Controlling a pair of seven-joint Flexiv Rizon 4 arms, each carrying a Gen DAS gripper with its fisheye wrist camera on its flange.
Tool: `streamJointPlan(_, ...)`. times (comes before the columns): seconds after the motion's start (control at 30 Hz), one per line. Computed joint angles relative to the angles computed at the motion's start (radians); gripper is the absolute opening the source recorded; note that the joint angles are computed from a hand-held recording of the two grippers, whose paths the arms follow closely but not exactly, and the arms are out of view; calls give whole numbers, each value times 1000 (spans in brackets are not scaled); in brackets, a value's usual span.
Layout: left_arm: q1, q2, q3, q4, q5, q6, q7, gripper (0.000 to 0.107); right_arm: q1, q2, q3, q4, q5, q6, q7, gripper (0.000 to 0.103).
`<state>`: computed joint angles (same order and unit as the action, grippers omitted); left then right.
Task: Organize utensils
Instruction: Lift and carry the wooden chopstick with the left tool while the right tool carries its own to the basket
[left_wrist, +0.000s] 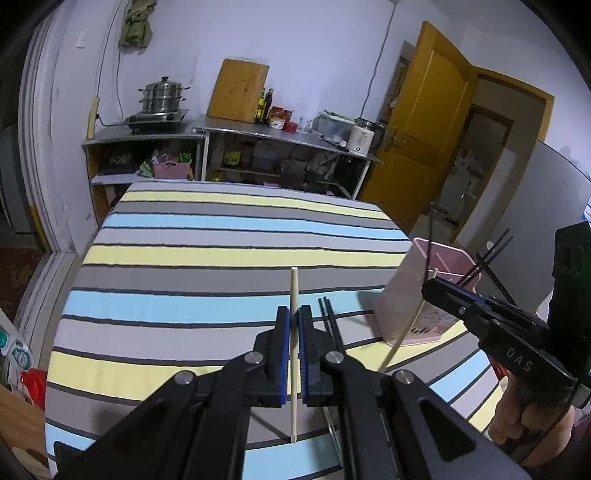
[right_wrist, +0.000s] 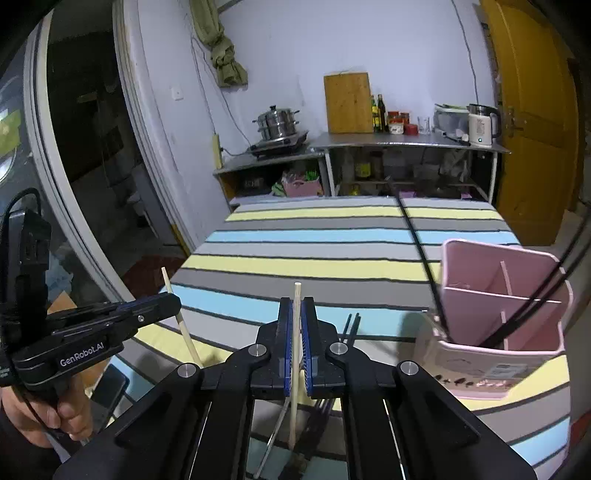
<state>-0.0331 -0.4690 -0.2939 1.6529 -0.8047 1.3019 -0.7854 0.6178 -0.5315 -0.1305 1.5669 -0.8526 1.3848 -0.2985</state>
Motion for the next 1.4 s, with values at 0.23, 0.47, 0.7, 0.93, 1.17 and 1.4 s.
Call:
streamJointPlan(0.23,0,31,-35,12,-58,11,62,5,28,62,-80,61,-133,39,149,5)
streamJointPlan(0.47,-30,38,-36,-22,-103,-26,100,5,-18,108,-66,83,-289,34,276,5)
streamJointPlan(0.7,-82,-11,-29,-121,-77,-95,79,5,-84,193,-31,150,-439,-7,398,5)
streamJointPlan(0.93,-118,-68,-49,-249,-35,-135,54,5,-170,257,22,183,-540,-52,490,5)
streamJointPlan(1.17,-140,-127,-67,-371,-4,-144,26,5,-260,283,67,151,-657,-86,592,5)
streamJointPlan(1.4,-164,-215,-75,-488,49,-144,-21,5,-338,249,116,99,-715,-89,642,5)
